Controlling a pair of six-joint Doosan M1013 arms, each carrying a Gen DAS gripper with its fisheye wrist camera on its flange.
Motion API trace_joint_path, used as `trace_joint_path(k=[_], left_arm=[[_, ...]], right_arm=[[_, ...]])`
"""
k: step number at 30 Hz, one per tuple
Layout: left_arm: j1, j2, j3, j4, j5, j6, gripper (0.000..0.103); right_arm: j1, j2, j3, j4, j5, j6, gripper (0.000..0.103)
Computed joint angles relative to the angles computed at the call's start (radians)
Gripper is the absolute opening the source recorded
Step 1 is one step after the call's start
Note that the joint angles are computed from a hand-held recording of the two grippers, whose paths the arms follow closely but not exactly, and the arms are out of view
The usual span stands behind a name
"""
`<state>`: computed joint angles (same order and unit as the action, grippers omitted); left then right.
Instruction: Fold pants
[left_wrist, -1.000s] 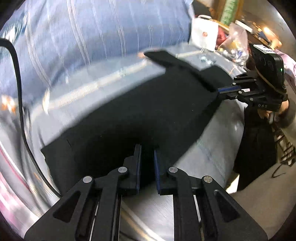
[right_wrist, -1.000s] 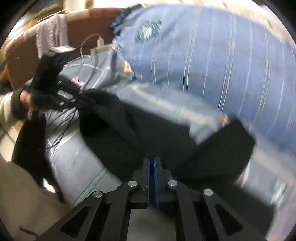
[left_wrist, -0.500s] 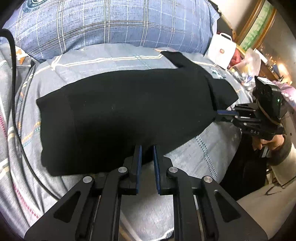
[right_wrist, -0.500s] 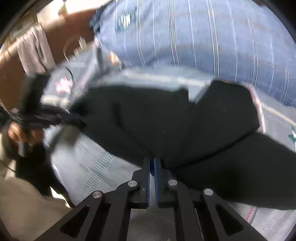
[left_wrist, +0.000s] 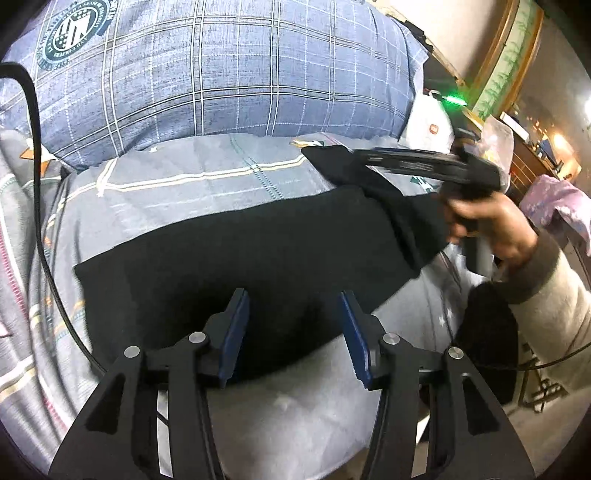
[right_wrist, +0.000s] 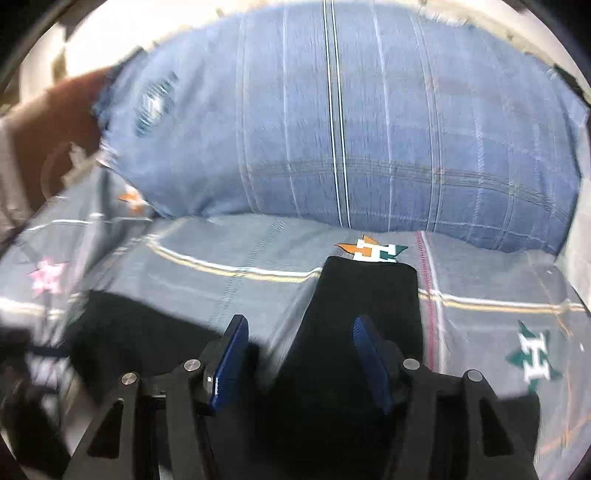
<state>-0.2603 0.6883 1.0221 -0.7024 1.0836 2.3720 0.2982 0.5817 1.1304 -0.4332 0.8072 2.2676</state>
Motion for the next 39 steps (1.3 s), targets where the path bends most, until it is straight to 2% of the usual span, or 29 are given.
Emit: trace_joint_path(k=[4, 5, 6, 7, 8, 9, 12, 14, 16, 18, 19, 20, 22, 26, 28, 29, 30, 33, 34, 35, 39], left_arm=[[-0.017, 0.025, -0.023, 0.030, -0.011, -0.056, 0.050], [-0.018, 0.032, -0.030, 0.025, -0.001, -0.066, 0.050], [-0.019, 0.037, -0.033, 0.020, 0.005, -0.071, 0.050], [-0.022, 0.042, -0.039, 0.024, 0.010, -0.077, 0.050], [-0.024, 0.043, -0.040, 0.031, 0.011, -0.079, 0.050], [-0.028, 0.043, -0.042, 0.039, 0.012, -0.080, 0.050], [-0.028, 0.042, -0.043, 0.020, 0.018, -0.071, 0.050], [-0.029, 0.039, -0.038, 0.008, 0.016, -0.066, 0.050], [-0.032, 0.039, -0.039, 0.017, 0.016, -0.075, 0.050], [-0.036, 0.040, -0.040, 0.029, 0.020, -0.084, 0.050], [-0.038, 0.038, -0.035, 0.030, 0.018, -0.083, 0.050], [-0.039, 0.036, -0.032, 0.032, 0.016, -0.084, 0.050], [-0.042, 0.037, -0.032, 0.043, 0.021, -0.103, 0.050], [-0.032, 0.034, -0.040, 0.023, 0.043, -0.143, 0.050], [-0.024, 0.027, -0.035, 0.018, 0.027, -0.151, 0.050], [-0.015, 0.021, -0.031, 0.021, 0.018, -0.171, 0.050], [-0.008, 0.020, -0.031, 0.023, 0.017, -0.188, 0.050], [0.023, 0.016, -0.029, 0.022, 0.013, -0.252, 0.052], [0.031, 0.015, -0.028, 0.023, 0.009, -0.268, 0.055], [0.042, 0.011, -0.021, 0.025, -0.005, -0.294, 0.061], [0.076, 0.011, -0.012, 0.032, -0.059, -0.389, 0.062]], right_arm=[[-0.036, 0.152, -0.209, 0.093, 0.255, -0.084, 0.056], [-0.038, 0.160, -0.215, 0.090, 0.263, -0.097, 0.050], [-0.036, 0.151, -0.195, 0.040, 0.226, -0.085, 0.030], [-0.041, 0.148, -0.193, 0.043, 0.228, -0.084, 0.020], [-0.055, 0.120, -0.159, 0.095, 0.177, -0.078, 0.007], [-0.067, 0.078, -0.098, 0.134, 0.100, -0.052, 0.004], [-0.068, -0.070, 0.094, 0.048, -0.067, 0.086, 0.004], [-0.056, -0.182, 0.229, -0.065, -0.134, 0.204, 0.004], [-0.041, -0.287, 0.355, -0.178, -0.142, 0.364, 0.004], [-0.041, -0.351, 0.436, -0.188, -0.111, 0.433, 0.004], [-0.043, -0.369, 0.462, -0.166, -0.068, 0.432, 0.004], [-0.049, -0.377, 0.483, -0.139, -0.031, 0.427, 0.004], [-0.066, -0.378, 0.506, -0.034, -0.011, 0.399, 0.004], [-0.077, -0.379, 0.515, 0.019, 0.004, 0.375, 0.005], [-0.076, -0.378, 0.504, 0.014, 0.018, 0.388, 0.014], [-0.068, -0.382, 0.508, 0.000, 0.015, 0.404, 0.027], [-0.063, -0.380, 0.503, -0.004, 0.010, 0.410, 0.035], [-0.034, -0.373, 0.491, 0.011, -0.038, 0.374, 0.036], [-0.019, -0.373, 0.492, 0.033, -0.089, 0.327, 0.036], [-0.011, -0.370, 0.489, 0.061, -0.142, 0.265, 0.036], [0.037, -0.309, 0.439, 0.198, -0.324, -0.074, 0.036]])
